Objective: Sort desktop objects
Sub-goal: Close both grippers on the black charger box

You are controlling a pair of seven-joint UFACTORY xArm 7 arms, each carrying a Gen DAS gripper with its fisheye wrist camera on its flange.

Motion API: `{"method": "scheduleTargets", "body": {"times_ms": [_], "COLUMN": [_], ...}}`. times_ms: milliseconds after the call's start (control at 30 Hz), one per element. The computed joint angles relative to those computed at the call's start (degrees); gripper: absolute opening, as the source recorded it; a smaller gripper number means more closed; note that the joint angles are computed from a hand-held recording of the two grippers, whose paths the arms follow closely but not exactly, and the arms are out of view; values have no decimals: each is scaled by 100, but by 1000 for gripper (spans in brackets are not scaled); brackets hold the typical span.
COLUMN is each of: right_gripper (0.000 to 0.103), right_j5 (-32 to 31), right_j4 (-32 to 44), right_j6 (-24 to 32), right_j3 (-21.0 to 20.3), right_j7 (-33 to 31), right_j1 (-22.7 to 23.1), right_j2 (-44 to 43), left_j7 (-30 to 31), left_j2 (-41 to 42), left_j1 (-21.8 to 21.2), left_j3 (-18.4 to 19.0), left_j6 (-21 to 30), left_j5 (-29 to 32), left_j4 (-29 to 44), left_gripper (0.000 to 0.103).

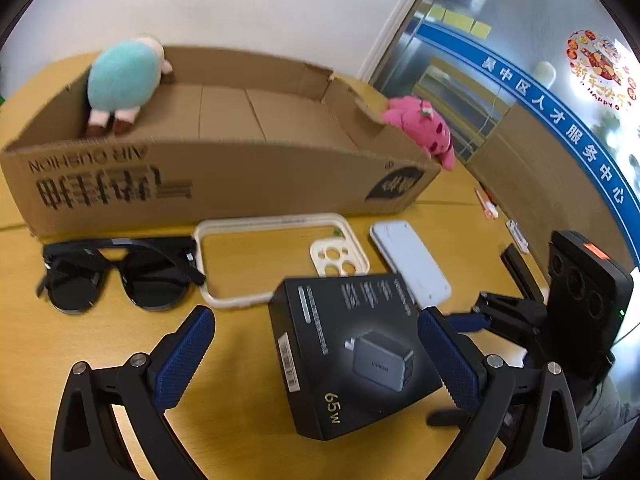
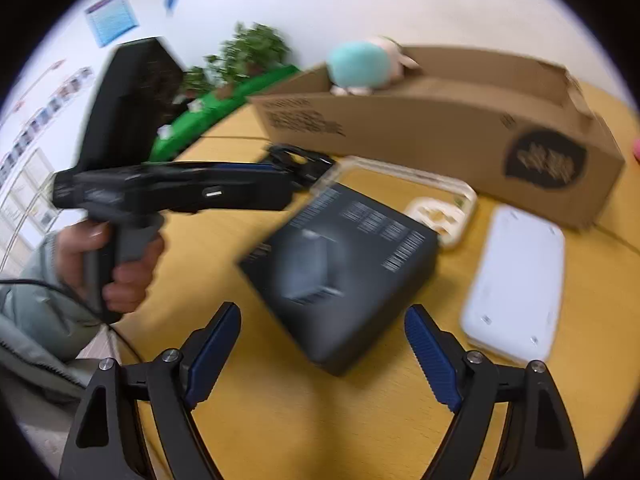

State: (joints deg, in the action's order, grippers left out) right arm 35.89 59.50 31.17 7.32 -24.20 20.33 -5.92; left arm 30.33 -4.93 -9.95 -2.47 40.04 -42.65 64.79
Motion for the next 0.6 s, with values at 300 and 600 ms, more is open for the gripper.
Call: {"method": "scheduleTargets", "body": {"times_ms": [300,600], "right_gripper": [87,87], "right_j5": [610,123], "right_j4": [200,212], "right_j6": [417,198], "right_j3": [66,81], "right_j7": [-818,-299], "right_j1": [76,-78], "right_j2": [148,330], "left_j7": [-273,-160], "left_j2": [30,171], "left_j1": [-48,53], "left_j3": [-133,18], "left_j6": [248,477], "left_j5": [309,-128], "left_j4": [-181,-91], "left_gripper": [90,87]}}
